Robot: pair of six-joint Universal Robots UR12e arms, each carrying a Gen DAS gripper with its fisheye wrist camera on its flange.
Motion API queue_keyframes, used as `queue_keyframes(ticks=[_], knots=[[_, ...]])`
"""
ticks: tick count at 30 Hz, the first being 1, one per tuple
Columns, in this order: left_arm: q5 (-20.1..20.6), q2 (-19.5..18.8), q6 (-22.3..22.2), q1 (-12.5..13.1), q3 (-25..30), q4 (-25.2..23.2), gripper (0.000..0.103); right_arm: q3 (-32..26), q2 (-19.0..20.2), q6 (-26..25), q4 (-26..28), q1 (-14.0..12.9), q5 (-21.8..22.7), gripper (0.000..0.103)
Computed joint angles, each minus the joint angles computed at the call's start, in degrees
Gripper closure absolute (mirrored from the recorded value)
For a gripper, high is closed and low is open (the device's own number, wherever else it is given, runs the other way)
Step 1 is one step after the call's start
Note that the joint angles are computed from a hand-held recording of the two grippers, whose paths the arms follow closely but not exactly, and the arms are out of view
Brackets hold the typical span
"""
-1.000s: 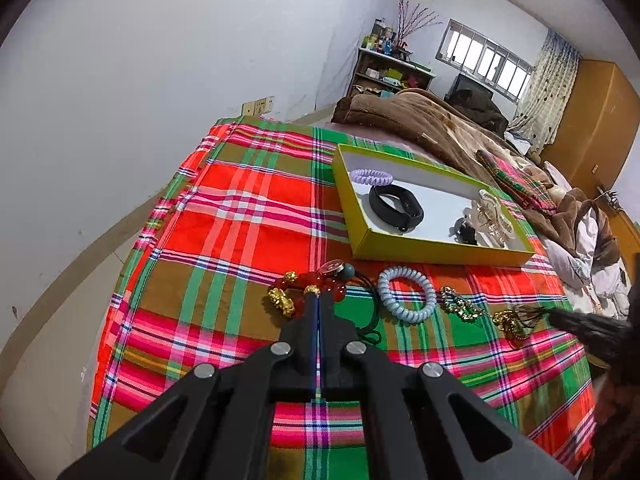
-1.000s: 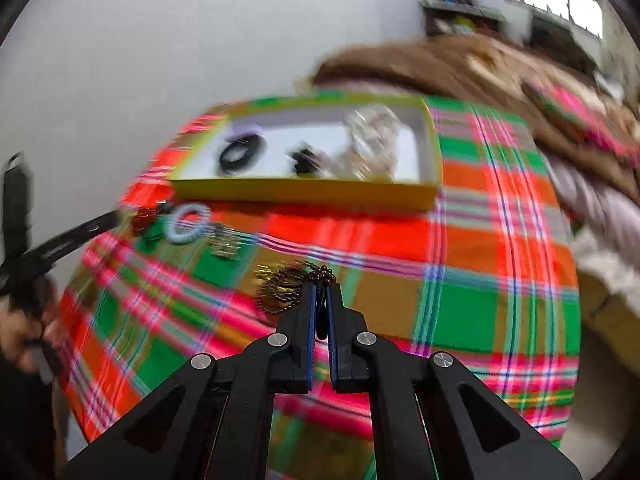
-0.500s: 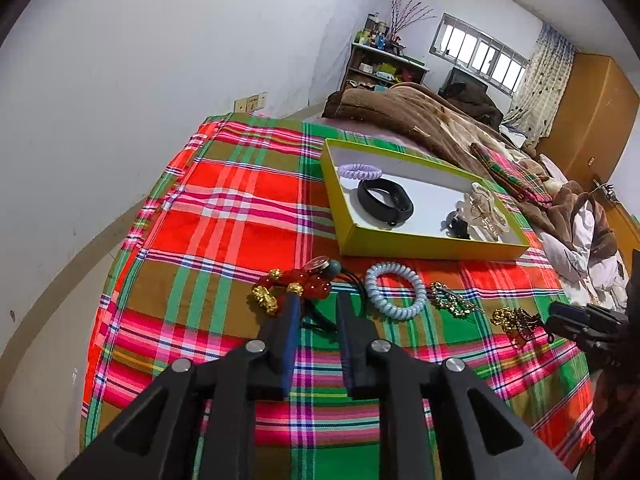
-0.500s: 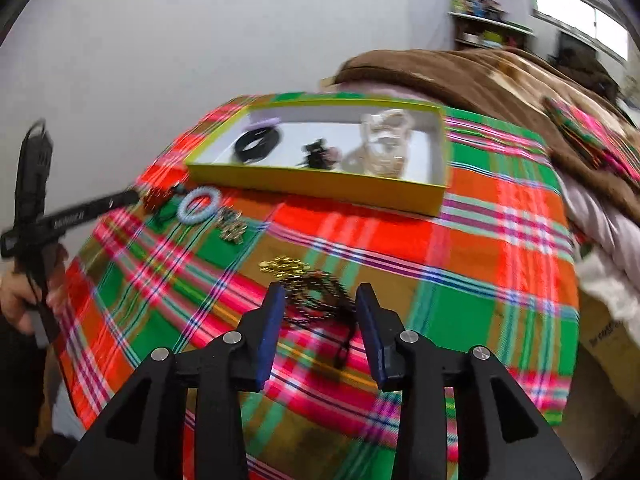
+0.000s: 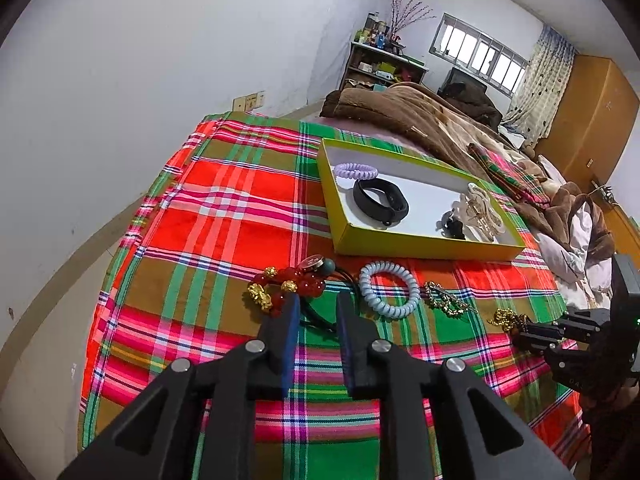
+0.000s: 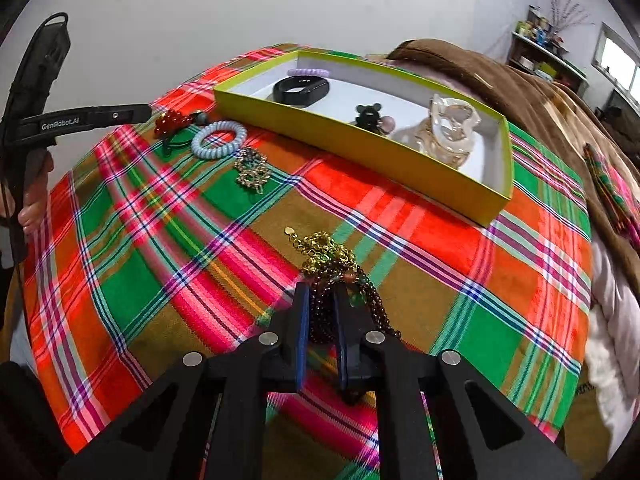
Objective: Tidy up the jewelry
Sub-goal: 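Lift the necklace with the right tool while the left tool opens beside the red hair tie, then hold the beaded necklace in the right tool while the left tool grasps the red beaded hair tie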
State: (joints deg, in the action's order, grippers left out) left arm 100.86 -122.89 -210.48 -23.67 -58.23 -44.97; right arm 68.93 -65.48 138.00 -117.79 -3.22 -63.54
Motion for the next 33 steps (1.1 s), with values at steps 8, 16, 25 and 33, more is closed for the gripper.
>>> queue_keyframes(ticks=[8, 16, 25, 33], knots=[[0.3, 0.2, -0.4, -0.1, -0.2, 0.6, 0.083, -2.4, 0.7, 7.5, 5.7, -3.0, 12.7, 0.100], [0.0, 0.2, -1.0, 0.2, -0.4, 0.3, 0.083, -1.8, 0.0, 10.9, 5.9, -5.2, 24.1, 0.100], [-0.3, 0.4, -0.6, 0.2, -0.8, 0.9, 0.083, -1.7, -0.8, 13.6, 2.6, -4.7, 25.6, 0.100], [-0.9, 0.4, -1.7, 0.5, -1.3, 1.7, 0.083, -4.4, 1.0, 18.4, 4.2, -4.1, 20.8, 0.100]])
